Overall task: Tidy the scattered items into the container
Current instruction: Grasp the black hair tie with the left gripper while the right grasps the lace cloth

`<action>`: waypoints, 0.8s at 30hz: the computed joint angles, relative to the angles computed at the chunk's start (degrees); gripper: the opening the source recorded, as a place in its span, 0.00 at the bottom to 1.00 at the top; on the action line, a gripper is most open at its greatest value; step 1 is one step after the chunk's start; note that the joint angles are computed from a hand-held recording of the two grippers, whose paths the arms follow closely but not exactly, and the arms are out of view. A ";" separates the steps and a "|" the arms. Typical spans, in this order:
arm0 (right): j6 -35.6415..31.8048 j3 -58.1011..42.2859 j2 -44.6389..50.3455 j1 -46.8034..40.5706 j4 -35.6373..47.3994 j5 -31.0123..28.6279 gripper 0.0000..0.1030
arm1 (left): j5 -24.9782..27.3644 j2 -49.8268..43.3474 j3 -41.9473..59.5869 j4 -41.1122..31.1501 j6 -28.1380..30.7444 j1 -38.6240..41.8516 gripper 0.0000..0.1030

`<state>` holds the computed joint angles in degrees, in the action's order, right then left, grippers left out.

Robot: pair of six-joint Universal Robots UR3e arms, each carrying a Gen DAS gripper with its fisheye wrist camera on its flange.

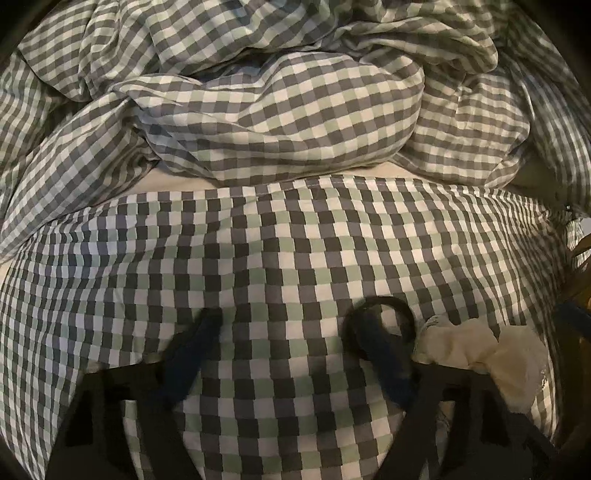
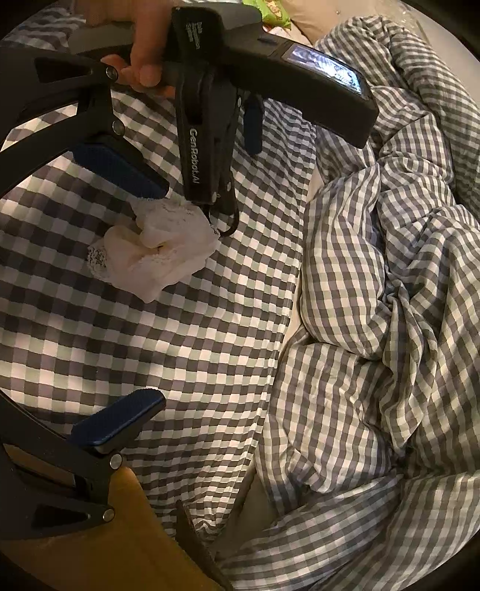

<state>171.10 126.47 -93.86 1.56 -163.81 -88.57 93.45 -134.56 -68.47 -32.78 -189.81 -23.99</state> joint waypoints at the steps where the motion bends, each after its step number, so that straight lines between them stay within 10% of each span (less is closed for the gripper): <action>1: 0.09 0.03 -0.04 -0.04 -0.02 0.14 1.00 | 0.13 0.19 -0.40 0.58 0.13 -0.19 0.52; 8: 0.04 -0.11 0.23 0.79 0.17 -0.35 1.00 | -2.06 2.06 -3.43 3.21 0.33 0.07 0.10; 24: 1.87 -0.76 0.63 1.51 0.00 0.60 1.00 | -2.99 13.20 -15.98 8.14 0.57 2.70 0.05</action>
<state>172.97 125.71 -93.23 3.07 -163.81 -87.97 90.46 -121.36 -84.45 -24.64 -189.24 -21.29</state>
